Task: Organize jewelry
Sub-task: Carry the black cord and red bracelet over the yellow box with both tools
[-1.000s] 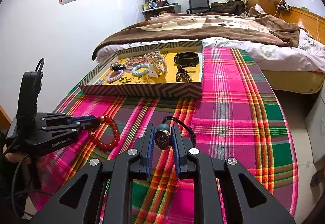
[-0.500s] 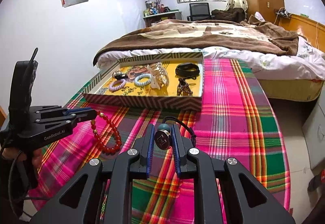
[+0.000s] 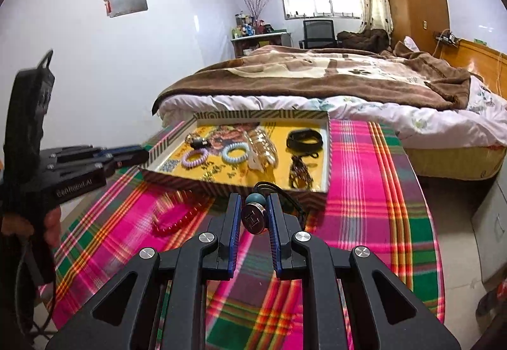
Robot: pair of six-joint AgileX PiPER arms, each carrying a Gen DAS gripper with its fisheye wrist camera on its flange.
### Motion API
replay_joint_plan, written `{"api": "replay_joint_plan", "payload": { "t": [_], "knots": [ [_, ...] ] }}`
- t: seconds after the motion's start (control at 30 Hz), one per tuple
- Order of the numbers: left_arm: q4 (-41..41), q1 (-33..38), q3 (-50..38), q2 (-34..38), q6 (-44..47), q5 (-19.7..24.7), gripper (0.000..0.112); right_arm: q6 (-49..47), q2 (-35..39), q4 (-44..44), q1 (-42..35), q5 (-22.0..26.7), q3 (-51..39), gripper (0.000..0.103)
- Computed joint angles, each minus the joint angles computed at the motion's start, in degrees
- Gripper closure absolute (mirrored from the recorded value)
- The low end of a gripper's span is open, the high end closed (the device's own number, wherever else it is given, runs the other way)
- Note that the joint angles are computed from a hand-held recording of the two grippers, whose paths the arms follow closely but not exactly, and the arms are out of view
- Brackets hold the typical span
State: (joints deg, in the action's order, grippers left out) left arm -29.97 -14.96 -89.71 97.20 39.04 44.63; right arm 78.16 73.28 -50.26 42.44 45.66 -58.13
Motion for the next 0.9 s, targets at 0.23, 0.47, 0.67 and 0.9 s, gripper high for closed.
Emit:
{"api": "replay_joint_plan", "payload": {
  "t": [0.23,0.47,0.67,0.9],
  "knots": [
    [-1.3,2.4,-7.8,4.1,0.9,4.7,0.104,-2.3,2.7,0.9,-2.1,-2.8,-2.5,0.086],
    [2.0,4.5,-5.6,8.7,-0.1,6.6,0.090,-2.8,4.2,2.0,-2.4,-3.8,-2.4,0.086],
    [7.6,3.7,-4.5,12.3,-4.4,4.8,0.071,-3.7,5.0,3.0,-3.2,-4.8,-2.4,0.086],
    [12.4,1.6,-7.0,15.4,-8.4,5.2,0.073,-4.5,5.7,3.7,-3.8,-5.9,-2.5,0.086]
  ]
}}
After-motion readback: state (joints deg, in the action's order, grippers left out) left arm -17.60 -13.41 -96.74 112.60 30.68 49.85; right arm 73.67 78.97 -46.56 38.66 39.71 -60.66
